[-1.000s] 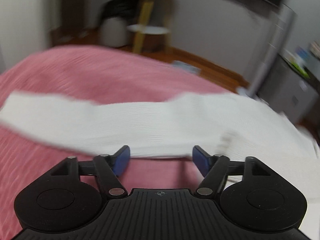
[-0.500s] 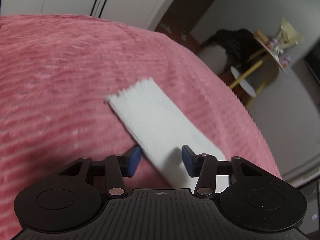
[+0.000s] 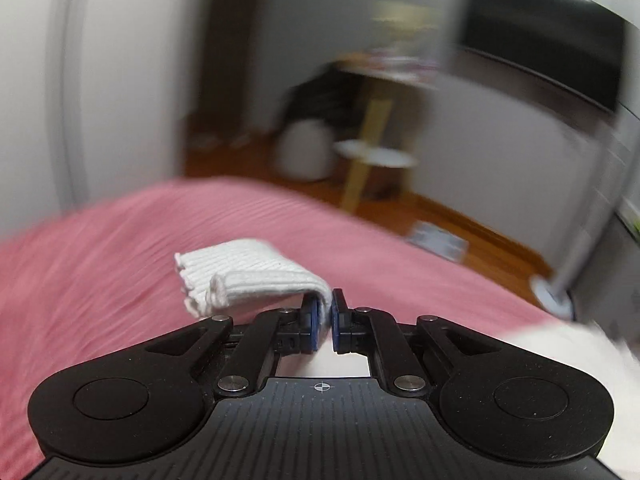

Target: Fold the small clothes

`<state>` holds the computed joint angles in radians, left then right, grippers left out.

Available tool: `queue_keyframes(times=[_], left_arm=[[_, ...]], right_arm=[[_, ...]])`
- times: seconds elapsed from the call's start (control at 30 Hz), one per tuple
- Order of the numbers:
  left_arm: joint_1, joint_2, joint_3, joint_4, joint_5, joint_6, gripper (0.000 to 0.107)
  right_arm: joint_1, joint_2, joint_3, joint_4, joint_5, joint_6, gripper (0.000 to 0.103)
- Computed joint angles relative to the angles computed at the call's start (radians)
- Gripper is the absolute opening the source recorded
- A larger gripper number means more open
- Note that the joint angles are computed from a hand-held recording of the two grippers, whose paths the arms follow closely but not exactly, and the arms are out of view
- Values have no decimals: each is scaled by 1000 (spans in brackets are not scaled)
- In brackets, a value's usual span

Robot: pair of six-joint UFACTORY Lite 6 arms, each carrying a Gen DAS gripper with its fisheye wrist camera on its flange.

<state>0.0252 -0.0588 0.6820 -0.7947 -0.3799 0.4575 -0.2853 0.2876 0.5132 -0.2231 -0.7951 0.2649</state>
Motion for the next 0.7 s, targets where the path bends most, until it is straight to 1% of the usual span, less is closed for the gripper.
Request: queue_keyframes(times=[0.03, 0.1, 0.2, 0.27, 0.3, 0.33, 0.37, 0.43, 0.5, 0.57, 0.63, 0.67, 0.7], left_arm=[[-93, 0, 21, -89, -12, 97, 8], [-265, 54, 91, -214, -23, 223, 8], [-479, 236, 249, -364, -45, 350, 9], [-581, 369, 358, -437, -53, 414, 10], [-619, 428, 409, -472, -34, 433, 14], [-644, 480, 451, -512, -8, 456, 21], [-666, 510, 475, -541, 3, 468, 25], [-700, 507, 450, -543, -12, 421, 29], [-707, 441, 362, -550, -41, 369, 35], [-722, 354, 265, -646, -100, 402, 46], [-757, 272, 175, -774, -196, 446, 53], [-763, 248, 142, -828, -233, 463, 56], [-759, 224, 106, -861, -243, 464, 56]], right_arm=[[-5, -6, -2, -8, 2, 10, 31], [-20, -22, -10, -37, -1, 36, 31], [-43, -43, -25, -77, -11, 67, 31], [-65, -47, -25, -121, -8, 103, 31], [-77, -45, -23, -142, -8, 122, 31], [-84, -43, -20, -160, -4, 136, 31], [-91, -38, -16, -179, -3, 151, 31], [-96, -27, -10, -201, -3, 171, 31], [-100, -14, -4, -220, -11, 186, 31], [-99, -1, 3, -233, -18, 201, 31], [-95, 9, 8, -257, -24, 228, 31], [-90, 11, 10, -272, -23, 243, 31], [-84, 11, 11, -291, -21, 262, 31]])
